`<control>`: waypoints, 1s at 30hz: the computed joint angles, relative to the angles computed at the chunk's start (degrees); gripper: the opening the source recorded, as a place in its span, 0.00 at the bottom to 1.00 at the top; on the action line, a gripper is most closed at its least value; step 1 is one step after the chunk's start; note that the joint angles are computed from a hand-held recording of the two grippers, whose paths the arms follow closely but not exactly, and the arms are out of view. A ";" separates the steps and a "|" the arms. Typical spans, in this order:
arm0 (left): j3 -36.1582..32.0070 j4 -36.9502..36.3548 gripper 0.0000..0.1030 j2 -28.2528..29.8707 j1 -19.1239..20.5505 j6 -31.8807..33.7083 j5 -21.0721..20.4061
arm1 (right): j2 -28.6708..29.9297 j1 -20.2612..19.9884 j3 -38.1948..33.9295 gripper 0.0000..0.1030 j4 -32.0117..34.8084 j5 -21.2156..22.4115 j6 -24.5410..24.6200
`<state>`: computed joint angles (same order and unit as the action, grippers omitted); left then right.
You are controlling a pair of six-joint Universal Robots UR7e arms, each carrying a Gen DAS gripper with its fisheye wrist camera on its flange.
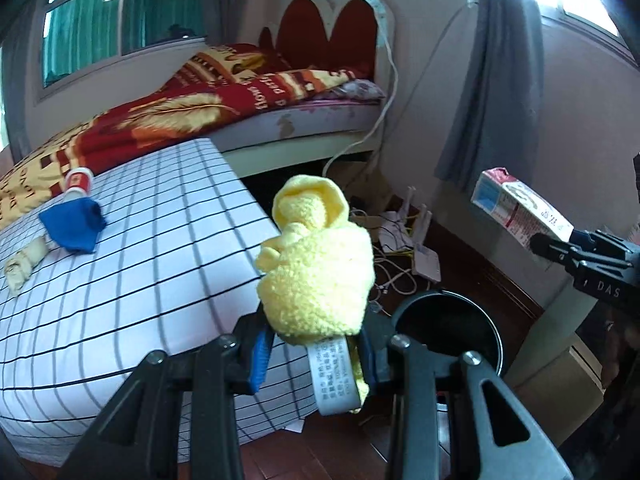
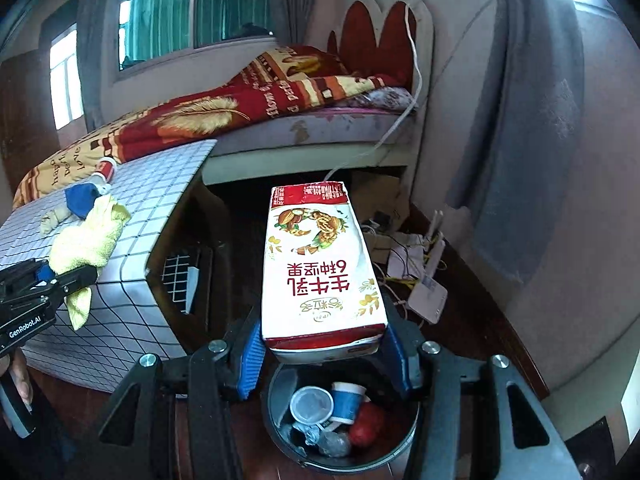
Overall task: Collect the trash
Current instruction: 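Carry towel and carton over the black bin and open both grippers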
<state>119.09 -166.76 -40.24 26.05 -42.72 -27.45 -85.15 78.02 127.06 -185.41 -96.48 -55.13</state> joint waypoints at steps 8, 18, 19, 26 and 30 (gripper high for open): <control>-4.11 -3.08 0.36 4.56 0.99 4.99 -3.99 | -0.96 -3.69 -0.08 0.52 0.36 -0.52 -0.40; -9.45 -3.85 0.36 10.35 2.10 9.20 -10.05 | -1.52 -7.92 0.02 0.52 1.07 -0.84 -1.59; -10.04 -3.67 0.36 10.90 2.29 9.39 -10.57 | -1.48 -8.46 0.07 0.52 1.20 -0.71 -1.88; -12.97 -2.65 0.36 13.92 3.84 10.41 -15.26 | -0.98 -11.23 -0.23 0.52 2.73 -0.83 -3.94; -14.85 -2.80 0.36 15.67 5.06 12.84 -19.37 | -0.04 -12.24 -0.78 0.52 3.42 -1.79 -5.43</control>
<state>104.24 -169.56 -24.57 31.12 -29.88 -46.82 -85.18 65.79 126.27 -182.00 -98.28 -60.56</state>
